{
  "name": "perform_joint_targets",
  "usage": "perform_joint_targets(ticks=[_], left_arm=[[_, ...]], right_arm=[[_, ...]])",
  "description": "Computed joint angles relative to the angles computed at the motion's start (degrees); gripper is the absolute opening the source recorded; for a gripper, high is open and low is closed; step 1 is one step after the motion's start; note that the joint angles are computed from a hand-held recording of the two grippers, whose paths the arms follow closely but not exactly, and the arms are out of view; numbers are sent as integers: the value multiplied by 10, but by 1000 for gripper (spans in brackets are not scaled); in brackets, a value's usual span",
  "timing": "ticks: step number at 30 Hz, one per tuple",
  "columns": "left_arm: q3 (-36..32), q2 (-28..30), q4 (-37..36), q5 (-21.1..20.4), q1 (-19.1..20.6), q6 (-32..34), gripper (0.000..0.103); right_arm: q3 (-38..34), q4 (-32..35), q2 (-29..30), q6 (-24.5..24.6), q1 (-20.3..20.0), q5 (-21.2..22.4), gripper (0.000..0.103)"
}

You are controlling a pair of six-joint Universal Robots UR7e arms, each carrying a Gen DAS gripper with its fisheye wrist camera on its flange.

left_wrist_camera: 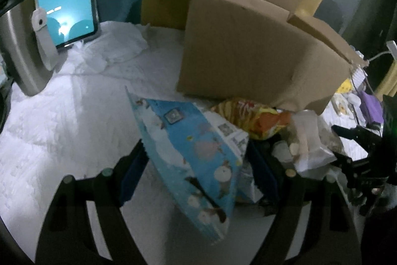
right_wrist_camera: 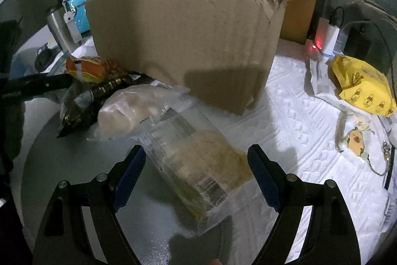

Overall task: Organize snacks
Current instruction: 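Grasp a blue-and-white snack bag with the left tool while the right tool grasps a clear pastry bag, then lift both bags and carry them over the cardboard box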

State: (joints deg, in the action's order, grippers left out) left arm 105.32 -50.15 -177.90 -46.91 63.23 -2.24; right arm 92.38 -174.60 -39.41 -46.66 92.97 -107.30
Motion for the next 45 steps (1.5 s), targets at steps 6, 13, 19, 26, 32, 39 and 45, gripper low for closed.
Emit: perform_joint_targets(ticks=[6, 13, 19, 26, 32, 39, 45], left_arm=[[2, -2, -15, -27, 8, 26, 76], [19, -14, -26, -48, 10, 39, 59], [40, -29, -38, -62, 10, 41, 55], [73, -53, -59, -70, 0, 45, 55], [103, -77, -85, -72, -16, 58, 55], [134, -103, -115, -70, -39, 72, 55], [148, -119, -133, -68, -60, 90, 55]], right_arm=[[-4, -37, 19, -23, 6, -32, 86], [8, -56, 16, -10, 8, -36, 71], [30, -67, 1, 4, 10, -34, 70], [59, -95, -12, 12, 22, -36, 70], [86, -121, -26, 10, 34, -34, 70], [121, -155, -50, 1, 50, -29, 70], [138, -178, -64, -5, 67, -29, 70]])
